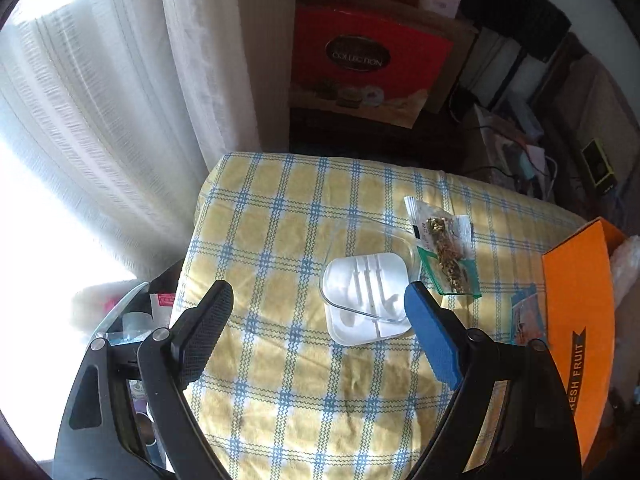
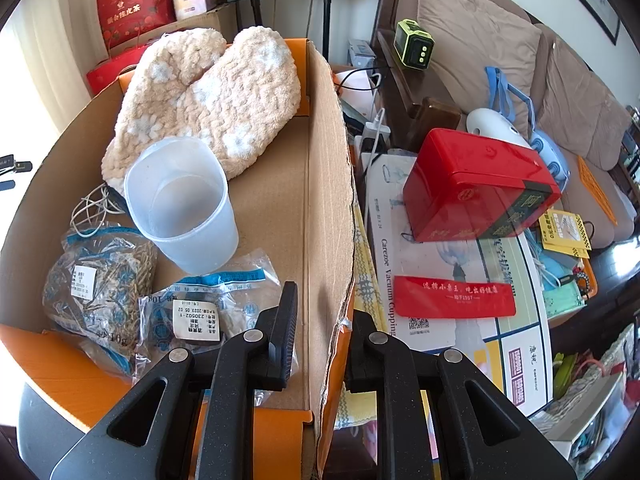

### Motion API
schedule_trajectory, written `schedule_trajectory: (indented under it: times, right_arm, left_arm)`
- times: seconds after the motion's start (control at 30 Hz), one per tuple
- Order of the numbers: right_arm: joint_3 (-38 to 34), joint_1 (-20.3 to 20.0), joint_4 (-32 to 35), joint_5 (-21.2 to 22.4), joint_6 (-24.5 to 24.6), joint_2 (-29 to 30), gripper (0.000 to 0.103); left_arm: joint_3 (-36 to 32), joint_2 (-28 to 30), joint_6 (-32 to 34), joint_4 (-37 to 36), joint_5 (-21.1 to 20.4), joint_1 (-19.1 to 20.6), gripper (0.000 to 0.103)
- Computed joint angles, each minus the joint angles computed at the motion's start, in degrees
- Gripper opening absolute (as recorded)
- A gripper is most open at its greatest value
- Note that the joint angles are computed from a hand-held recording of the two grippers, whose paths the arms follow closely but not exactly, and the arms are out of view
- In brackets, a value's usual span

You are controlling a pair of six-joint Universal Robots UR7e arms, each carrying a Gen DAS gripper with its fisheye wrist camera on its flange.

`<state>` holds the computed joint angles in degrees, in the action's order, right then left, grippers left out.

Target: Organize objects

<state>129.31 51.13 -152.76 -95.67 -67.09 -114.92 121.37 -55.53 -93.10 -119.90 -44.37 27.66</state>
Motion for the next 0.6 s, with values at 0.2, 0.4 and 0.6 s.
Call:
schedule_trajectory:
  times: [0.2, 0.4, 0.6]
  right_arm:
    - [-0.07, 0.21, -0.12, -0.34, 0.16, 0.21, 0.017]
    - [-0.06, 0.27, -0.14, -0.59, 0.2, 0.23, 0.018]
    - [-0.05, 0.16, -0.1, -0.45, 0.25, 0.21, 0.018]
  left_arm:
    - [-0.38, 0.41, 1.47, -0.93, -0.39, 1.8, 0.086]
    - [0.25, 0.94, 3.65, -5.78, -2.61, 3.68, 0.044]
    - [1.64, -0.33, 1.39, -5.59, -2.56, 3.36, 0.013]
